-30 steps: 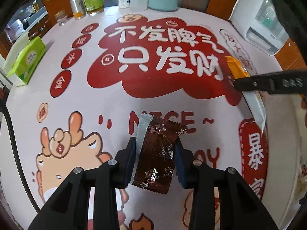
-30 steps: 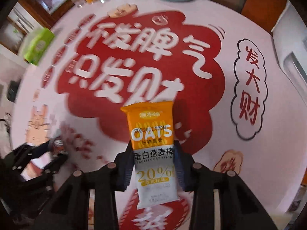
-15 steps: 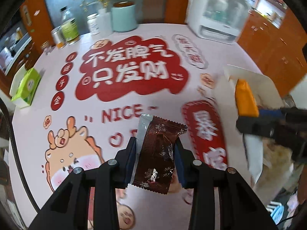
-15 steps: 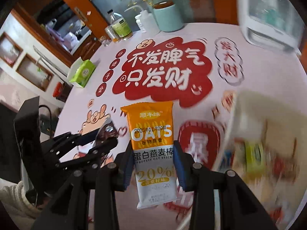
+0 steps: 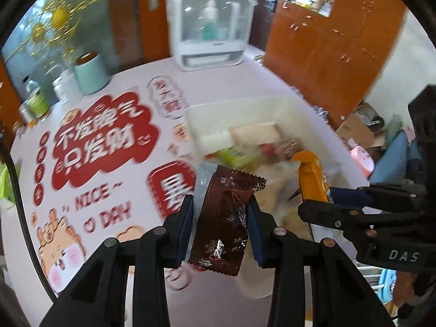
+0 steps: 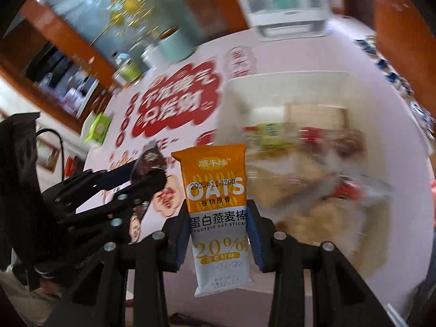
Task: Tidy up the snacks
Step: 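Carry the OATS bar into the white tray and release while the left tool drops the candy there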
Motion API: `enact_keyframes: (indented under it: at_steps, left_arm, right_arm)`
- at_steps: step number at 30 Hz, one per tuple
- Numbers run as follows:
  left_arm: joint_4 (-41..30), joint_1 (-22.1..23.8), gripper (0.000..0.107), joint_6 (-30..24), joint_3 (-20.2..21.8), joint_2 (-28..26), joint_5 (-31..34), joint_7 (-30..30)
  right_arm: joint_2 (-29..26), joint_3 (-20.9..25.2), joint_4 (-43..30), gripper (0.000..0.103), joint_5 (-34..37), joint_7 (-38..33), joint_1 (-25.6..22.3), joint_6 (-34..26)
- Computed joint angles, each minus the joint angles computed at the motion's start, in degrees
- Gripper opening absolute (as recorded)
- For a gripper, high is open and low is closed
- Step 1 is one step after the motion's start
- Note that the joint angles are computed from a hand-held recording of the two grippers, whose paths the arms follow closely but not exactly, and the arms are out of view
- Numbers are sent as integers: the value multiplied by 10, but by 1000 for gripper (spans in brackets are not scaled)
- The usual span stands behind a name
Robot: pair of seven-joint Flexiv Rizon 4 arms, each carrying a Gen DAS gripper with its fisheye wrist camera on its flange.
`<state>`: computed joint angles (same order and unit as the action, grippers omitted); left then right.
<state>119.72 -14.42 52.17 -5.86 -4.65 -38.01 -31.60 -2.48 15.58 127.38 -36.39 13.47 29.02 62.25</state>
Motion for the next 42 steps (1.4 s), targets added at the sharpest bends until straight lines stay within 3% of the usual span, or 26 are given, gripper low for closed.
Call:
enact_keyframes:
  at_steps: [5,9,22,23,24,27,33,42]
  left_arm:
    - [-13,-20,36,12,-15,-2,-6,-22]
    - [-32,-33,36,34,-24,-16,8,-47]
    - [-106,-47,37,79,-38,-78,102,-161]
    - [-109,-45,42,81,-39,-81,106,-165]
    - [-117,-46,61,79,-38,-87,118,-176]
    - [-133,-54,86,100,-21,-102,181,-240]
    - [-147,-29,97,60,-31,-112,168,-256]
    - [-121,-28,97,89,-21,-91,199,-285]
  right_arm:
    - [69,21,36,39,-13,66,-10,-77]
    - [104,33,56,40,-15,97,-26,-101]
    - [109,18,29,43,-32,16,-67,-152]
    - [106,16,27,43,-35,12,-70,-154]
    - [102,13,23,43,-38,8,-73,-156]
    - [91,5,21,45,-33,-2,-79,-143]
    - [91,3,31,63,-36,6,-89,-126]
    - [84,4,37,63,-61,18,-90,-95]
